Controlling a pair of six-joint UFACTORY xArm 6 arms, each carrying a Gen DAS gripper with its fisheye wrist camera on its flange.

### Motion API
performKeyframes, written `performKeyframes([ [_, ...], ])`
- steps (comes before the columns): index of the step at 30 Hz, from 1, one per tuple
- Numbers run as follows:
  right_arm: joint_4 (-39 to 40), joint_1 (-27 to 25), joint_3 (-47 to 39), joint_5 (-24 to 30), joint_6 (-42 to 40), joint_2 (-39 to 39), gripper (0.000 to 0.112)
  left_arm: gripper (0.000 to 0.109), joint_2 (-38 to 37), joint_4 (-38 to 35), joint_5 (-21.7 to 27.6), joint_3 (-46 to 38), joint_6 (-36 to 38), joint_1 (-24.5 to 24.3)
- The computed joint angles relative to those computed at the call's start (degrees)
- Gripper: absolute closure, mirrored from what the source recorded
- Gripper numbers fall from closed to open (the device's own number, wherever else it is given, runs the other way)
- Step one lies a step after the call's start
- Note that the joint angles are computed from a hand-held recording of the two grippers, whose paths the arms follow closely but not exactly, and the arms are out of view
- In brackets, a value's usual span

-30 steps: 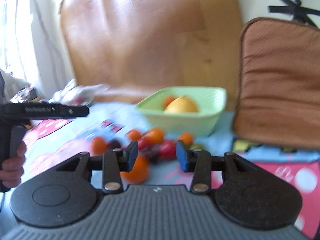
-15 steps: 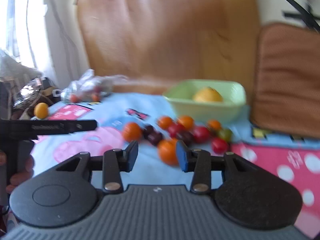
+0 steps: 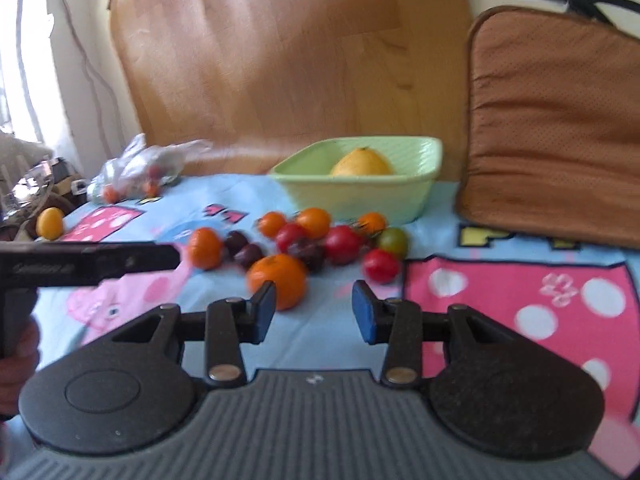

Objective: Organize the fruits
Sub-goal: 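Grasp another mandarin with the left tool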

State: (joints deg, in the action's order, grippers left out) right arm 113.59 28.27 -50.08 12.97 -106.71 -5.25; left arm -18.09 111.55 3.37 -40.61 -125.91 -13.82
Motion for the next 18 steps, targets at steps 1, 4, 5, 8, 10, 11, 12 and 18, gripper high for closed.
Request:
performKeyframes([
  [1,-2.6,-0.9,-1.5,-0.3,4.1,1.6,0.068,0.054,1.5,-2.6,0.8,-0.9,3.9,-1.0],
  [4,-10.5,-2.7,-4.9,-0.2,13.1,5.4,0.068,0.054,6.5,-9.9,2.8,-4.2,13.9,-3.7],
  [5,-12.8,-2.9,-5.6,0.3,15.2,6.2,0.068,0.053,7.8,-12.9,3.6,-4.8,17.3,-4.4],
  [8,-17.3,-3.1,-6.7,2.8,18.6,8.0,0.068,0.048,10.8,-18.5,5.3,-6.3,23.1,-5.7],
  [10,-18.1,-2.2,-7.6,2.0,18.9,9.5,0.068,0.051,11.4,-23.4,5.4,-6.3,27.5,-5.8],
  [11,-18.9,-1.9,-8.0,1.8,19.5,10.1,0.069,0.056,11.6,-23.6,5.4,-6.4,27.3,-5.7],
  [12,-17.6,-1.6,-8.2,1.1,17.7,10.1,0.072,0.066,11.8,-25.2,4.8,-6.3,28.5,-5.3],
  [18,-18.8,-1.4,-5.0,1.7,17.6,7.1,0.084,0.067,8.7,-22.7,4.0,-3.3,23.1,-5.2],
])
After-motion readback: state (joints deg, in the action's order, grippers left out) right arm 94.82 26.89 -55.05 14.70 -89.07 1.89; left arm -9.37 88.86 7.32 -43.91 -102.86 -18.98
